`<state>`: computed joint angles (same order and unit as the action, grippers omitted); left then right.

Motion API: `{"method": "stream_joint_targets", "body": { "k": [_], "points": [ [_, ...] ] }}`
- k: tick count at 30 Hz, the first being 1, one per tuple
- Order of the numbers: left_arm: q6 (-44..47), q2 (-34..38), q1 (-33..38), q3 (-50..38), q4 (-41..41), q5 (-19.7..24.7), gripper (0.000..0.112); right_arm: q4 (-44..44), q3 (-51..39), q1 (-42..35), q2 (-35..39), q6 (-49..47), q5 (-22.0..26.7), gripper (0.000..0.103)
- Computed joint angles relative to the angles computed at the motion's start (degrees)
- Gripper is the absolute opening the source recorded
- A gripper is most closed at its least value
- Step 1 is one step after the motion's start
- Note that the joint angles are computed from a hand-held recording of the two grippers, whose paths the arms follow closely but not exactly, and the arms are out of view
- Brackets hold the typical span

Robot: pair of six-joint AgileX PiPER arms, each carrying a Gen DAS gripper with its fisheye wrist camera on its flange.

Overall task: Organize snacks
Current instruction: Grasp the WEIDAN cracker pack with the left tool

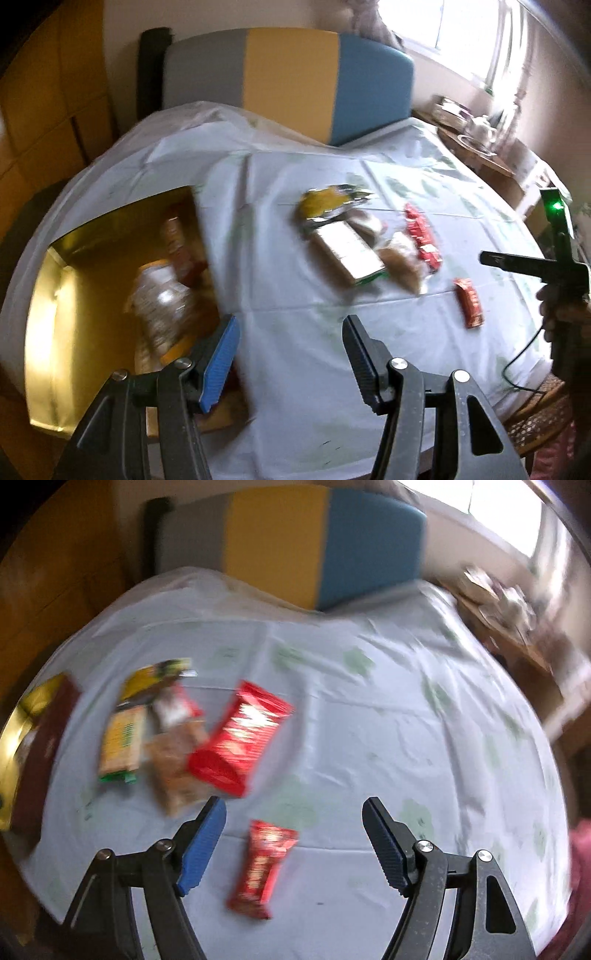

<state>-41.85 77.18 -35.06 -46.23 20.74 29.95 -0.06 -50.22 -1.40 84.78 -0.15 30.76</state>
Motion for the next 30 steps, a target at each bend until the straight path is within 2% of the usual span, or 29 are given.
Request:
{"method": "stream_joint_targets", "body": {
  "k": [1, 3, 8, 12, 17, 18, 20, 29, 30],
  "points": [
    [2.0, 2.1, -0.1, -1.8, -2.1, -0.1, 0.059, 2.8, -1.2, -1.9, 1.1, -0.5, 1.5, 0.077],
    [5.9, 6.9, 0.2, -6.1, -6.4, 0.7, 0.059, 6.7, -1.7, -3.7, 0.9, -3.5, 1.4, 0.077],
    [10.2, 15.8, 1.4, -13.6, -12.8, 0.7, 0.059, 9.9, -1.7, -5.6, -0.1, -5.4, 1.5, 0.080],
    [14.7, 22.5, 3.7, -20.6, -19.8, 2.8, 0.059, 11.9, -1.9, -5.7, -0.2, -6.1, 1.4, 0.080],
    [12.4, 29.5, 4.9, -28.9, -21.0, 5.9, 0.060, 14.1, -1.9, -6.2, -0.5, -8.2, 1.3, 0.081],
    [11.9, 30.9, 5.1, -30.6, -21.1, 6.2, 0.067, 14.3, -1.8, -6.2, -0.7, -8.4, 1.2, 0.081],
    [11.4, 33.6, 5.4, -33.8, -21.7, 7.5, 0.075, 14.6, -1.7, -6.2, -1.2, -8.7, 1.1, 0.082],
    [4.5, 43.8, 3.1, -44.8, -13.9, 14.2, 0.074, 17.1, -2.0, -6.7, -1.3, -11.1, 1.5, 0.084],
    [3.8, 43.4, 2.8, -43.6, -12.9, 13.2, 0.073, 17.4, -2.1, -6.9, -1.3, -11.3, 1.6, 0.084]
  ]
}}
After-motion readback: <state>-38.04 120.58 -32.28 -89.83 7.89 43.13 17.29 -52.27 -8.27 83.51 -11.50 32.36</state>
